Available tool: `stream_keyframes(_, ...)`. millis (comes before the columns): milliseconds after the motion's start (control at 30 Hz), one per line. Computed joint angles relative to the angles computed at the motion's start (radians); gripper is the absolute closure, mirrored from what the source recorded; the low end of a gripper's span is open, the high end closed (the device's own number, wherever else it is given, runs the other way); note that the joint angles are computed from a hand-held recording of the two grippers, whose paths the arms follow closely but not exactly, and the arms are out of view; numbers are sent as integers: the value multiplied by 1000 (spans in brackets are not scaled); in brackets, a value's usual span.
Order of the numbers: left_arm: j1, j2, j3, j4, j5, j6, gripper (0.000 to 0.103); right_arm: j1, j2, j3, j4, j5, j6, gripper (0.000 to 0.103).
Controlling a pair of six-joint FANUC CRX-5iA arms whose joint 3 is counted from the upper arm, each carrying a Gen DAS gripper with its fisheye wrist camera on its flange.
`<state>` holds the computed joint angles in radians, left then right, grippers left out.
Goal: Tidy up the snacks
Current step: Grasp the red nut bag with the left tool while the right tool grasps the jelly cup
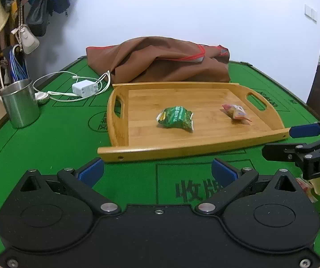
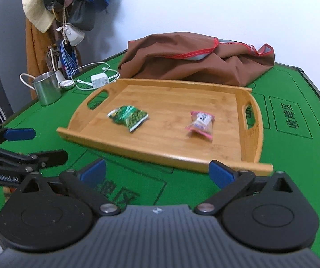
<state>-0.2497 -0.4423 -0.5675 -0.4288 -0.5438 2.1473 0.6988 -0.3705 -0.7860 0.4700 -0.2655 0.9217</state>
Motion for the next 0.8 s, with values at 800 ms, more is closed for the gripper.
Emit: stream_keyframes(800, -398, -119, 2, -479, -452, 609, 0, -137, -169, -319, 802, 31, -787, 0)
